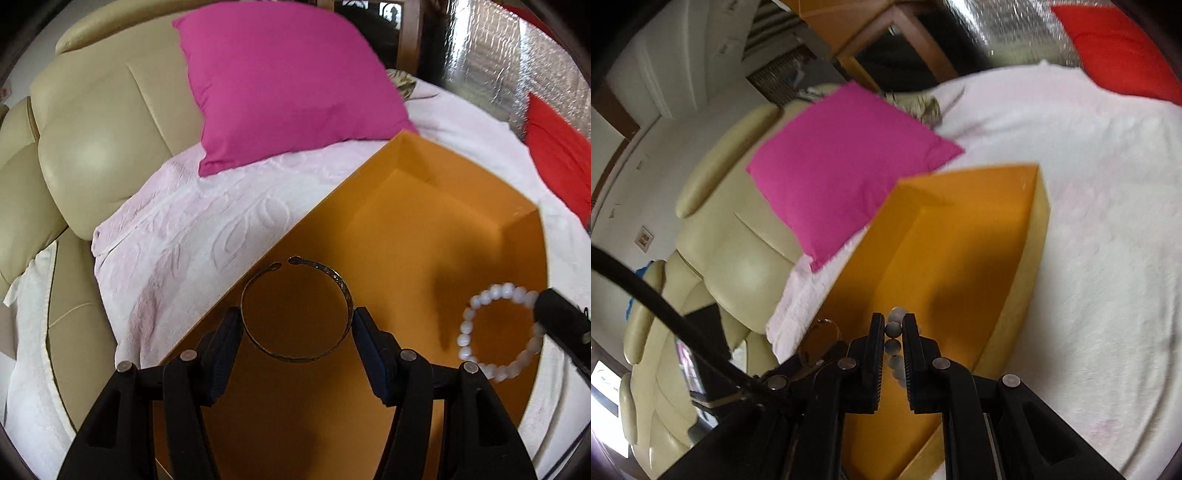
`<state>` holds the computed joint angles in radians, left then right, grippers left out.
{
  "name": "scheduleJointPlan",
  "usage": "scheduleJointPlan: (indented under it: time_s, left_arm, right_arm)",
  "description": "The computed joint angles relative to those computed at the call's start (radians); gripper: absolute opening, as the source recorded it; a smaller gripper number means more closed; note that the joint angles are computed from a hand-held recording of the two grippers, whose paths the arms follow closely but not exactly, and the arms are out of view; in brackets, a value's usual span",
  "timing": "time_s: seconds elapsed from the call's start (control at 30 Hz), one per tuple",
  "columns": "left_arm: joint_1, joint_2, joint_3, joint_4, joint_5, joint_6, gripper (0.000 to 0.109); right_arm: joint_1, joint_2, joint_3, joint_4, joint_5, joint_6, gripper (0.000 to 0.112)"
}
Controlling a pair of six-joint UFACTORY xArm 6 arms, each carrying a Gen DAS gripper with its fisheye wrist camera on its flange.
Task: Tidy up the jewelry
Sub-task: 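Drop the silver bangle into the orange box while the right tool drops the pearls there, then move both open tools back toward the remaining jewelry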
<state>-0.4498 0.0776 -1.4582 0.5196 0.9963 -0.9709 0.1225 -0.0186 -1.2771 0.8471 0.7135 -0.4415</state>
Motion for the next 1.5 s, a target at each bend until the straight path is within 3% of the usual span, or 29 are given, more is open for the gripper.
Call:
scheduleJointPlan:
  time_s: [0.13, 0.2, 0.4, 0.67, 0.8, 0.83, 0.9, 1.5]
  left_arm:
    - [-0.003, 0.016, -0.020, -0.013, 0.022, 0.013, 0.063]
    - [-0.008, 0.010, -0.018, 0.011, 0.017, -0.004, 0.063]
    - [-0.059, -0.012, -0.021, 0.096, -0.027, -0.085, 0.065]
    - [-0.202, 0.046, -0.127, 0.257, -0.024, -0.105, 0.071]
    - [-0.246, 0.112, -0.206, 0.257, -0.026, -0.059, 0.071]
    - [-0.252, 0.124, -0.221, 0.256, -0.025, -0.051, 0.071]
    - [-0.272, 0.165, -0.270, 0.245, -0.021, -0.026, 0.071]
    - [-0.363, 0.414, -0.562, 0.143, -0.029, 0.138, 0.071]
  right_arm:
    - [0.007, 0.053, -0.047, -0.116, -0.012, 0.098, 0.017]
    - [-0.010, 0.015, -0.023, -0.113, -0.028, 0.097, 0.033]
    - [-0.096, -0.132, 0.090, -0.127, -0.115, 0.039, 0.033]
    - [-0.294, -0.316, 0.252, -0.192, -0.095, 0.014, 0.033]
    - [-0.392, -0.395, 0.310, -0.193, -0.069, -0.002, 0.033]
    - [-0.408, -0.403, 0.321, -0.186, -0.076, -0.012, 0.035]
    - [-0.445, -0.427, 0.352, -0.173, -0.095, -0.033, 0.051]
    - [-0.683, -0.316, 0.288, -0.081, 0.012, -0.102, 0.051]
